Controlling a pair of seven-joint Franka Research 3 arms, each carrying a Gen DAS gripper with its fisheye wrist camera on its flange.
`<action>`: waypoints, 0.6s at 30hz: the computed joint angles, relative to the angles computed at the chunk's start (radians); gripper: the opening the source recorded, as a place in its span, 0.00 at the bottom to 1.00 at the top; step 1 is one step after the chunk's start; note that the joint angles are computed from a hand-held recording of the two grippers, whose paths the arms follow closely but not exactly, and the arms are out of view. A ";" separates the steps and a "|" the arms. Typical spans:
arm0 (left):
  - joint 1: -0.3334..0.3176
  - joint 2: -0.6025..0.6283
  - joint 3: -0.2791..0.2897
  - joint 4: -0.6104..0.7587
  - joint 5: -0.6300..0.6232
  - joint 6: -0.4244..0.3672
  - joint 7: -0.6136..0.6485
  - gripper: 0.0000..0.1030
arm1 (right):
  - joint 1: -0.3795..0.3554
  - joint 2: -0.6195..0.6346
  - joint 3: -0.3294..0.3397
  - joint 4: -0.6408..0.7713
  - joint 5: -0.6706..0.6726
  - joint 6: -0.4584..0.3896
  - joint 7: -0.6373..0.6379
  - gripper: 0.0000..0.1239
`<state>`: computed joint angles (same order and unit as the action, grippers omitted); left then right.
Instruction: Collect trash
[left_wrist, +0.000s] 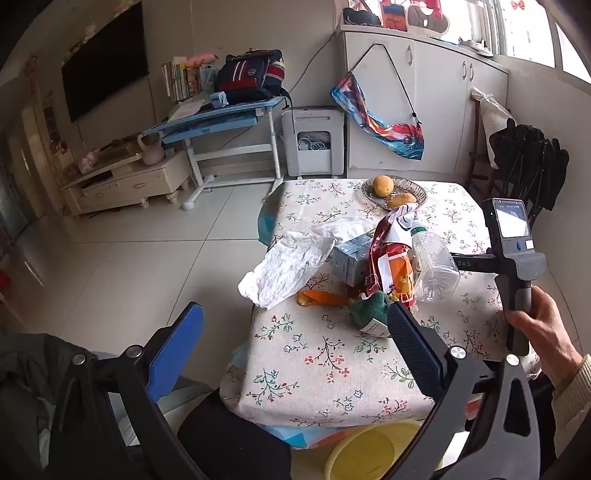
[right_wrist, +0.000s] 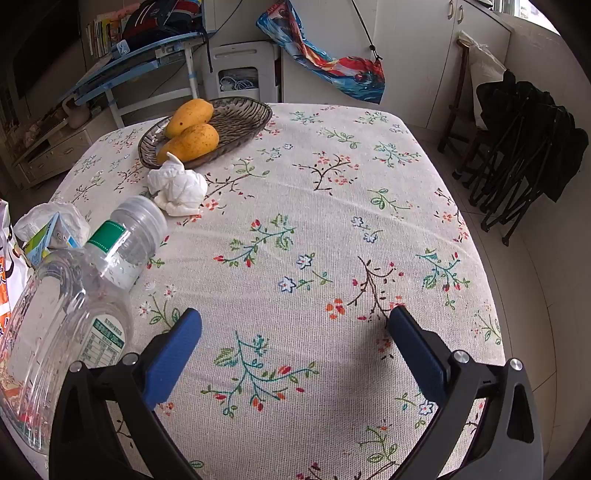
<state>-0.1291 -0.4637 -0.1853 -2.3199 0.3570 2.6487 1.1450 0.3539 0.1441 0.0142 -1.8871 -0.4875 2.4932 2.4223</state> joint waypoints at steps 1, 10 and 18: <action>0.005 -0.001 -0.007 0.001 0.008 -0.005 -0.006 0.93 | 0.001 0.000 -0.001 0.000 -0.004 0.000 0.002 0.78; -0.006 0.011 0.005 0.011 -0.015 -0.029 0.016 0.93 | -0.006 -0.024 0.013 -0.015 0.069 -0.025 -0.075 0.78; -0.008 -0.121 0.006 -0.074 -0.015 0.016 0.001 0.93 | -0.023 -0.274 0.095 -0.205 -0.139 -0.099 0.206 0.78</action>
